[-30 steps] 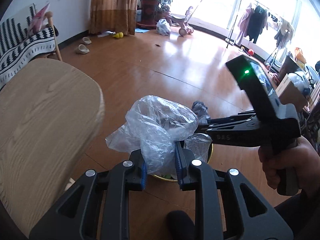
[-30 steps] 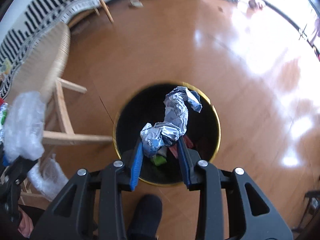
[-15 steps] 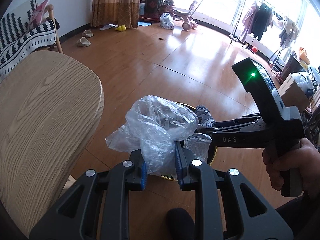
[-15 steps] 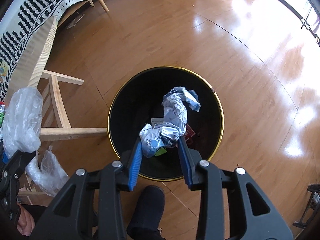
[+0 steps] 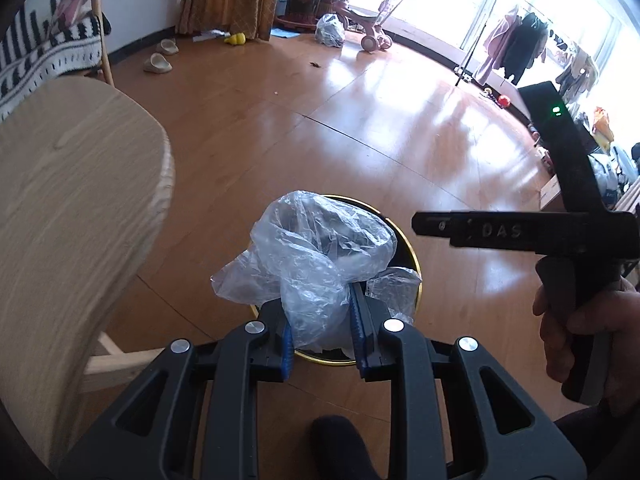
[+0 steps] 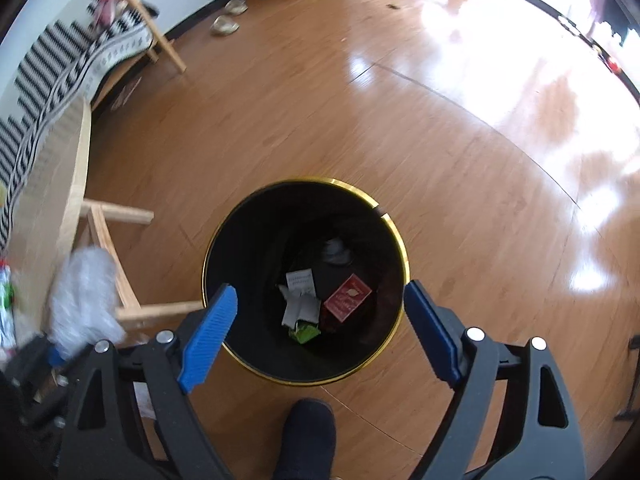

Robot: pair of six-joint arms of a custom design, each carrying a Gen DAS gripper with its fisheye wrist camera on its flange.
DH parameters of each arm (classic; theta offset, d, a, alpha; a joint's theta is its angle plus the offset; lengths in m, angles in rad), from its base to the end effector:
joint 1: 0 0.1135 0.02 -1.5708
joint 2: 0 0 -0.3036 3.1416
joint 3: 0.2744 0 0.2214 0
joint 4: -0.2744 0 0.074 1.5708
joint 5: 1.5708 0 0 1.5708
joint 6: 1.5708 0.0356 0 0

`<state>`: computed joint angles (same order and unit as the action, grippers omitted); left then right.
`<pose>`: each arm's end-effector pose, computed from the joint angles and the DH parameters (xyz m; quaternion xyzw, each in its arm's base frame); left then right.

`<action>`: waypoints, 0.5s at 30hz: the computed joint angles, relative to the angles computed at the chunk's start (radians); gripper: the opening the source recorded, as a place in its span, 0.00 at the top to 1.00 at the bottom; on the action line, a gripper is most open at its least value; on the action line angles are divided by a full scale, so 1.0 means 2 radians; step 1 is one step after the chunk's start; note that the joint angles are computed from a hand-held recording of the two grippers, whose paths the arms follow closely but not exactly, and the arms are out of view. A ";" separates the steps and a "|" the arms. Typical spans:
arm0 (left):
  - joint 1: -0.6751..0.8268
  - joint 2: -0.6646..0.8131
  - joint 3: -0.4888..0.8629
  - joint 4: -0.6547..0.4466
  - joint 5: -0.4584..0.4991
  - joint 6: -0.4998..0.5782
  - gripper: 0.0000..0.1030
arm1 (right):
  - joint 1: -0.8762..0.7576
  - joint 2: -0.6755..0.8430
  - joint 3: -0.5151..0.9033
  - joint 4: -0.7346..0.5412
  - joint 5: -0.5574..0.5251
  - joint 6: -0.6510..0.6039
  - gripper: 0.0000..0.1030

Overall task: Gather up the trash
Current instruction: 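Open both tools over the bin to drop bag and foil wrapper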

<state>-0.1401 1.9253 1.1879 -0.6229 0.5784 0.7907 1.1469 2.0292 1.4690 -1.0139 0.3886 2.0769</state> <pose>0.3391 -0.0675 0.1978 0.4545 0.8383 -0.2366 0.1861 0.1630 0.3284 0.2164 0.4397 0.8771 0.0063 0.1930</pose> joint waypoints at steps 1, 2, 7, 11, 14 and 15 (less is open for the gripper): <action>-0.007 0.007 0.003 -0.001 0.002 -0.008 0.78 | 0.003 -0.004 0.000 -0.009 0.005 0.012 0.20; -0.012 0.014 0.004 -0.001 0.004 -0.012 0.78 | 0.006 -0.009 -0.001 -0.021 0.012 0.027 0.19; -0.029 0.029 -0.007 0.028 0.007 -0.037 0.29 | 0.019 -0.021 0.005 -0.060 0.039 0.073 0.18; -0.029 0.025 -0.003 0.019 0.006 -0.038 0.25 | 0.018 -0.015 0.025 -0.071 0.044 0.064 0.17; -0.018 0.011 0.000 0.009 0.011 -0.027 0.16 | 0.014 -0.007 0.048 -0.080 0.049 0.048 0.17; -0.013 0.005 0.001 0.006 0.012 -0.024 0.16 | 0.012 -0.001 0.063 -0.085 0.052 0.041 0.17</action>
